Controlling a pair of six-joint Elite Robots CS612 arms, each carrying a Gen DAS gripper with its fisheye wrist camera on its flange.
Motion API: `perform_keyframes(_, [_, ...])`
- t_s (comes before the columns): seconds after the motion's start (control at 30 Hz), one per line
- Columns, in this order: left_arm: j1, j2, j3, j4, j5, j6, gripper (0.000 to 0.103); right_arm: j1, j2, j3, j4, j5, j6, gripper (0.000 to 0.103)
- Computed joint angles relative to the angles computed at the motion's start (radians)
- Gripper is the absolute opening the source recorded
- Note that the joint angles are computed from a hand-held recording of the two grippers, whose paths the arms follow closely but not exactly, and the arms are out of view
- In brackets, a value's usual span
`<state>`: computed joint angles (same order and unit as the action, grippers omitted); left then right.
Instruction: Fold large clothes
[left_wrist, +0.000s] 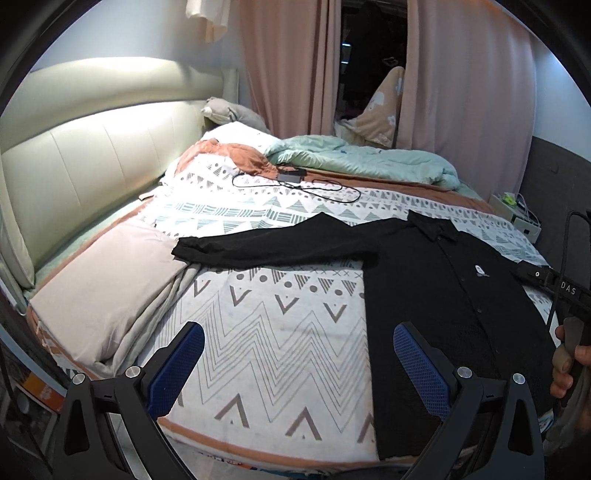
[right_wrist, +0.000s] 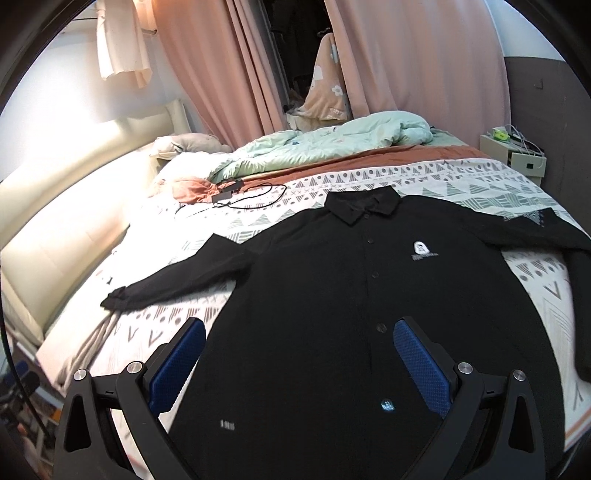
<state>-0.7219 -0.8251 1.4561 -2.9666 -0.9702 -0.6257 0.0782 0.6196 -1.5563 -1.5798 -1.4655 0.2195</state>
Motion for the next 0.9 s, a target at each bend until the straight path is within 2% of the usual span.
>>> perform_keyframes(0.23, [0.057, 0.033, -0.069, 0.049, -0.034, -0.054, 0.102, 0.012, -0.062, 0.154, -0.064, 0.029, 0.019, 0.102])
perform_keyframes(0.43, [0.116, 0.073, -0.148, 0.12, -0.074, -0.125, 0.098, 0.018, -0.119, 0.292, -0.135, 0.069, 0.032, 0.102])
perform_keyframes(0.6, [0.169, 0.11, -0.225, 0.197, -0.122, -0.178, 0.089, 0.024, -0.175, 0.43, -0.208, 0.088, 0.02, 0.102])
perform_keyframes(0.67, [0.186, 0.124, -0.25, 0.213, -0.135, -0.19, 0.088, 0.023, -0.191, 0.475, -0.237, 0.099, 0.026, 0.099])
perform_keyframes(0.8, [0.222, 0.154, -0.306, 0.271, -0.16, -0.229, 0.087, 0.02, -0.212, 0.553, -0.289, 0.128, 0.042, 0.086])
perform_keyframes(0.9, [0.247, 0.184, -0.36, 0.35, -0.174, -0.271, 0.087, 0.016, -0.213, 0.594, -0.304, 0.157, 0.037, 0.084])
